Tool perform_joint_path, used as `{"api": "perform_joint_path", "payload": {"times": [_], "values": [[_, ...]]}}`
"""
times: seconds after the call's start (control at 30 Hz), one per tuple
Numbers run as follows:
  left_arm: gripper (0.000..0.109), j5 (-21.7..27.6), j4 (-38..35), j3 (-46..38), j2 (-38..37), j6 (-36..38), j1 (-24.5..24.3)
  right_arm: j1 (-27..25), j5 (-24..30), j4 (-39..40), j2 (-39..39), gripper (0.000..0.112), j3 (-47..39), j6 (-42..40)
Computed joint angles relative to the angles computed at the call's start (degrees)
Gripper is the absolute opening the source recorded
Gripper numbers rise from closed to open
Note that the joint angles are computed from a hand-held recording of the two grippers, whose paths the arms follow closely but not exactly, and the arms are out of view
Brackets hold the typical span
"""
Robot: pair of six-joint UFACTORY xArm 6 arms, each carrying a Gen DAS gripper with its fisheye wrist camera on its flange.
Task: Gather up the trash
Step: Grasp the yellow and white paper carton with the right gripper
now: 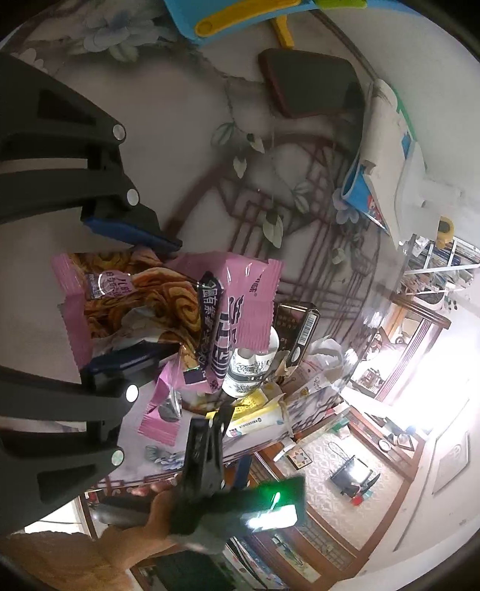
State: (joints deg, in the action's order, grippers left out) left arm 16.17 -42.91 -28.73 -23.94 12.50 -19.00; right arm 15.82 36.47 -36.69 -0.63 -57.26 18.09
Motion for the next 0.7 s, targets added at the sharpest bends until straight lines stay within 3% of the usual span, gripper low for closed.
{"api": "perform_joint_path", "payload": {"times": [0.07, 0.13, 0.17, 0.2, 0.27, 0.33, 0.53, 0.7], "values": [[0.047, 0.07, -0.16, -0.05, 0.06, 0.2, 0.0, 0.19, 0.79, -0.03, 1.24, 0.094, -0.85, -0.68], [0.047, 0.18, -0.29, -0.17, 0.26, 0.23, -0.06, 0.02, 1.13, 3.78, 1.64, 0.075, -1.17, -2.39], [0.047, 0.37, -0.96, -0.26, 0.42, 0.89, 0.06, -0.07, 1.33, 3.27, 1.1, 0.072, -0.75, -0.93], [0.047, 0.59, -1.44, -0.39, 0.6, 1.23, 0.07, -0.1, 0.98, 2.42, 0.5, 0.056, -0.23, 0.29], [0.047, 0.79, -1.29, -0.54, 0.9, 1.03, 0.08, -0.51, -0.6, 5.54, -0.88, 0.051, 0.89, -1.35], [0.047, 0.93, -1.19, -0.83, 1.34, 0.99, 0.07, -1.51, -2.51, 14.91, -3.98, 0.024, 3.62, -7.06], [0.047, 1.46, -1.38, -1.42, 2.09, 1.5, 0.0, -2.72, -1.65, 32.21, -14.02, 0.022, 12.03, -14.34], [0.047, 1.07, -1.41, -1.54, 2.51, 1.6, -0.16, -2.2, 4.1, 37.97, -17.75, 0.022, 14.62, -15.65]]}}
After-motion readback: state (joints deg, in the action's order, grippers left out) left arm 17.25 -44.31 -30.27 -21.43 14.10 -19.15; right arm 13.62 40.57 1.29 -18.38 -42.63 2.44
